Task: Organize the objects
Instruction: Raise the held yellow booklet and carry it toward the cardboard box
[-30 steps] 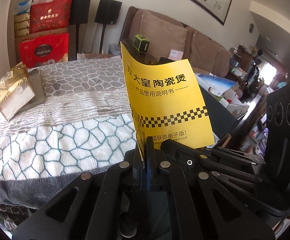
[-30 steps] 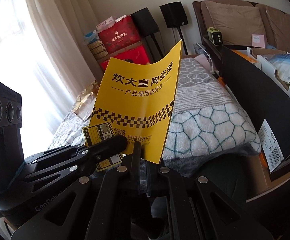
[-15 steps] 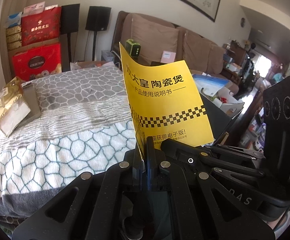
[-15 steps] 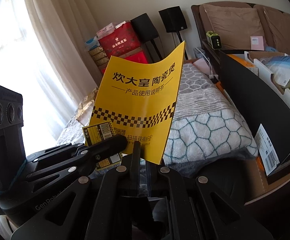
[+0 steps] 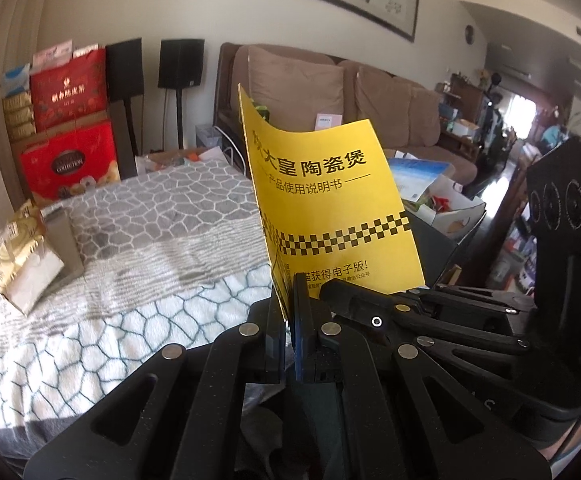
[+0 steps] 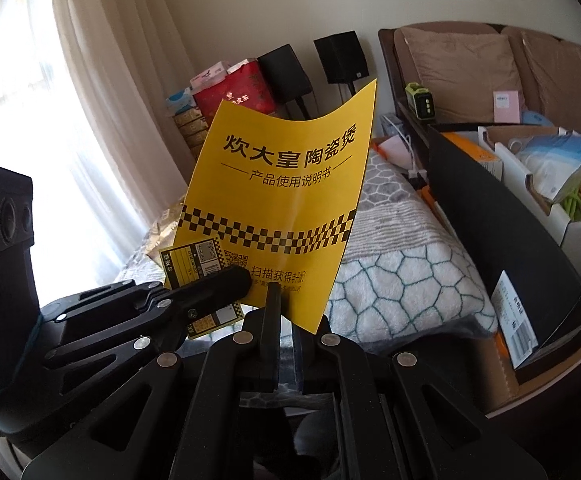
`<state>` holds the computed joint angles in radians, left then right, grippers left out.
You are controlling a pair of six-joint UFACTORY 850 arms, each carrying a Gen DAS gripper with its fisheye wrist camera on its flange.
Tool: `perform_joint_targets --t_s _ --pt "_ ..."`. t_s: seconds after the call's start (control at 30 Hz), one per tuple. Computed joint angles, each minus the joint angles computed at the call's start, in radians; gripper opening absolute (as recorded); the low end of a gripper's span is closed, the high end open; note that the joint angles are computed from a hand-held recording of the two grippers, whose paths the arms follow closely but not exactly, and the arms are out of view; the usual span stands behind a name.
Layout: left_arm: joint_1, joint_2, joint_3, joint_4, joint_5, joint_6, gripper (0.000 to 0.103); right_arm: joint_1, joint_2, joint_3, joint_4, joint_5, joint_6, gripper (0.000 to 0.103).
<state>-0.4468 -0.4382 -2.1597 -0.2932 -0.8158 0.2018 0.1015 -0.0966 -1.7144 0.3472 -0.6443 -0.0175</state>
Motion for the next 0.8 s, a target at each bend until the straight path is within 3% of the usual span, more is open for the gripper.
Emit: perform_joint_targets --t_s 0.8 --pt "-0.023 0.002 -0.007 0.022 0.025 0.097 0.003 0.002 0.018 0.003 -0.100 0.027 0.005 0.004"
